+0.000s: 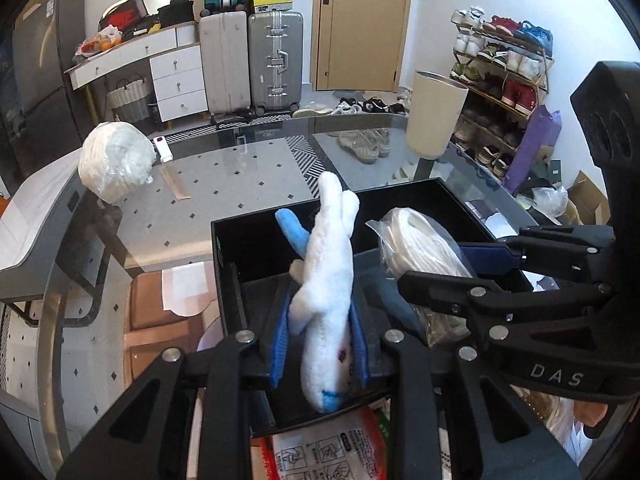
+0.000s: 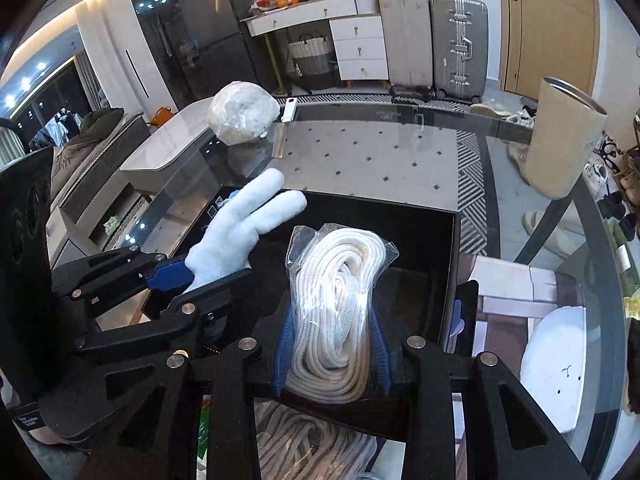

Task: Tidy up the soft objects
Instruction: 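Lower the plush toy into the black box while the right tool drops the rope bag in, then move the left tool to the red-and-white snack packet while the right tool reaches another rope bag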

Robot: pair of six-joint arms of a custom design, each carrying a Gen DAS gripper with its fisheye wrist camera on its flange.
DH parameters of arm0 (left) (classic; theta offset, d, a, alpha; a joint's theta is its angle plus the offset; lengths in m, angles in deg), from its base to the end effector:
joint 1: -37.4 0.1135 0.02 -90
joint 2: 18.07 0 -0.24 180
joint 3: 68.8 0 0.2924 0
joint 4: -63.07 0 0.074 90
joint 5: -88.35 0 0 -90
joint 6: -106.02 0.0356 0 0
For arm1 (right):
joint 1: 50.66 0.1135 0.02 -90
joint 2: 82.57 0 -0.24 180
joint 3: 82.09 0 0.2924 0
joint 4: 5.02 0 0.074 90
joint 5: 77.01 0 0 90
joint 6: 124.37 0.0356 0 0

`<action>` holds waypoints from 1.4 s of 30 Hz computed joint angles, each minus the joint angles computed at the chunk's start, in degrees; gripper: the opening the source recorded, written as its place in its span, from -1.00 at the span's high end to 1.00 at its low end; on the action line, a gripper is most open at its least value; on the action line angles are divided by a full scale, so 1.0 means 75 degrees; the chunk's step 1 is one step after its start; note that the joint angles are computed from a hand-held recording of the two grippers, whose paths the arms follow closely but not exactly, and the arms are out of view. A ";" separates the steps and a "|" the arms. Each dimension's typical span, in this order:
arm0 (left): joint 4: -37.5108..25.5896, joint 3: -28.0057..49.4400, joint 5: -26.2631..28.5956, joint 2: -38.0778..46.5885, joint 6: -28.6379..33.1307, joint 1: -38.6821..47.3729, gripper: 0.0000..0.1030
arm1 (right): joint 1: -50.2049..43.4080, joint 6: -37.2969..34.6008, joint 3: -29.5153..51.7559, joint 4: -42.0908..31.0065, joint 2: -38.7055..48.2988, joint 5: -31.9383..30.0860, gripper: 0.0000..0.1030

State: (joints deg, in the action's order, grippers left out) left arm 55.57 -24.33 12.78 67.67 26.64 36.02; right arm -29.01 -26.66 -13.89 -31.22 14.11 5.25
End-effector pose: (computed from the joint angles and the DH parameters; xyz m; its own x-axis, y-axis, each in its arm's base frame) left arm 0.2931 -0.0159 0.0784 -0.7044 0.1955 -0.6823 0.3229 0.9444 -0.0627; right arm 0.3404 0.1403 0.1233 -0.8103 -0.1786 -0.5582 -0.3322 0.9246 0.1865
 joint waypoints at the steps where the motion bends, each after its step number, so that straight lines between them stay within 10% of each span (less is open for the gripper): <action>1: -0.0028 0.0008 0.0029 -0.0004 0.0009 0.0021 0.45 | 0.0000 0.0026 -0.0014 -0.0024 -0.0027 -0.0019 0.35; 6: -0.0002 -0.0197 0.0175 -0.0549 -0.0048 0.0276 0.01 | -0.0125 0.0242 -0.0422 0.0191 -0.0592 -0.0159 -0.12; 15: -0.2290 -0.0604 0.0714 -0.2791 0.0724 0.1201 -0.50 | -0.0053 -0.0059 -0.1352 -0.1224 -0.2814 -0.0511 -0.20; 28: -0.1724 -0.1048 -0.0381 -0.1124 0.0976 0.0500 -0.51 | 0.0479 0.0400 -0.2182 -0.1214 -0.2501 -0.0460 -0.61; 32: -0.1719 -0.1005 -0.0194 -0.0991 0.1039 0.0510 -0.05 | 0.0516 0.0443 -0.2147 -0.1161 -0.2355 -0.0517 -0.61; 38: -0.2076 -0.1404 -0.0217 -0.1875 0.1313 0.0486 0.08 | 0.0537 0.0215 -0.2297 -0.1177 -0.2459 -0.0605 -0.04; 42: -0.2653 -0.1864 0.0108 -0.3007 0.1577 0.0818 0.08 | 0.0589 0.0160 -0.2636 -0.1209 -0.2903 -0.0477 -0.02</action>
State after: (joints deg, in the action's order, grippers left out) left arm 35.68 -38.32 13.59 45.12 38.47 42.15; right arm -24.60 -25.45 -33.66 -40.29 -7.66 1.68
